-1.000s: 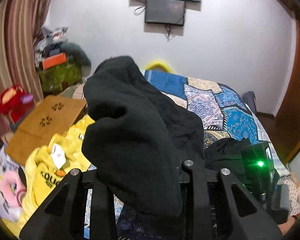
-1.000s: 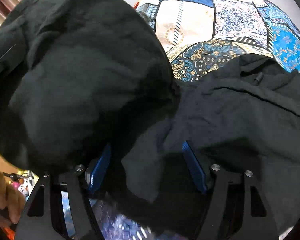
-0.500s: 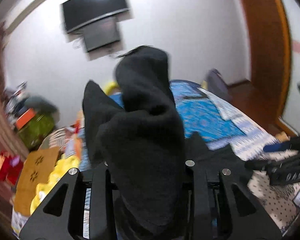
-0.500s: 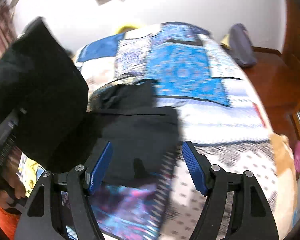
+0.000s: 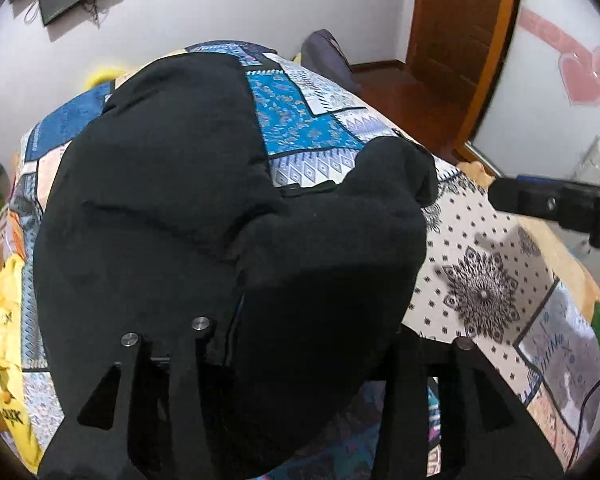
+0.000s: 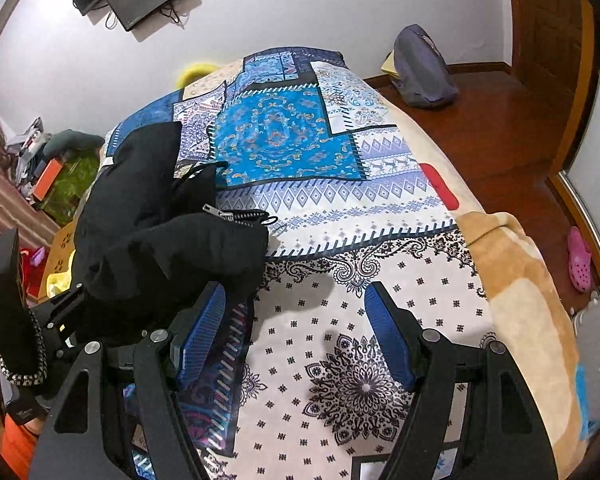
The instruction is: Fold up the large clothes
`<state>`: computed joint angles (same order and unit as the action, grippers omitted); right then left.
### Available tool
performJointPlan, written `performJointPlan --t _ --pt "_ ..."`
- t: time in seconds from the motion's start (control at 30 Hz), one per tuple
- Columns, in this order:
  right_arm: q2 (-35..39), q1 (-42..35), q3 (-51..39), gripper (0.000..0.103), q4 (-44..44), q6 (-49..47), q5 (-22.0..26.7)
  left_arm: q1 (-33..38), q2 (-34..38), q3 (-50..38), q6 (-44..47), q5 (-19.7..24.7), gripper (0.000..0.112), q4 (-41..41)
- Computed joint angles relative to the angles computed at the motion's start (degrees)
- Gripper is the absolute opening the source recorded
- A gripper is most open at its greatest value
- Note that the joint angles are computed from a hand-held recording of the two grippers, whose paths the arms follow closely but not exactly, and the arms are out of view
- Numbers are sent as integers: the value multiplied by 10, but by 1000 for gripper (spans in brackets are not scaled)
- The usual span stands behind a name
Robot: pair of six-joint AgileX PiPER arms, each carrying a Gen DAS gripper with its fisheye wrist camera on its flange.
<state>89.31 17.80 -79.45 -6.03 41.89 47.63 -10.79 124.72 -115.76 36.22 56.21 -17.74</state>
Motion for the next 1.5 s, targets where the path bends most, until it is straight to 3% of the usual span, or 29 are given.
performJointPlan --t 0.1,0.17,0.37,0.5,0.67,0.87,0.93,1.0,1.1,1.27,1.37,1.5 --pt "-16 12 -3 69 -11 9 10 14 -10 -16 19 55 66 -50" --pt "-26 19 -2 69 -20 12 9 22 -31 -2 27 67 67 -66" --pt "-22 52 -44 69 -42 15 31 75 -113 66 83 84 68 -133" --pt "8 81 -99 69 -47 5 42 114 -150 75 96 60 84 -154" --pt "73 104 -179 69 -33 -23 48 157 -111 1 54 34 88 -118" --pt "154 110 -245 69 3 -75 50 175 -1 -119 -13 81 88 -51" --pt "173 98 -237 69 26 -82 49 174 42 -150 -40 107 88 -32" --pt "184 87 -222 69 39 -82 53 186 49 -131 -31 103 90 -60" --pt "169 61 -144 69 85 -110 1 200 62 -128 -27 110 95 -102" --pt "155 43 -67 75 122 -132 -56 189 55 -83 -18 68 103 -106" --pt "154 48 -64 75 111 -123 -59 191 64 -90 -29 73 103 -115" --pt "157 60 -100 75 86 -98 -13 198 91 -148 -56 127 103 -114"
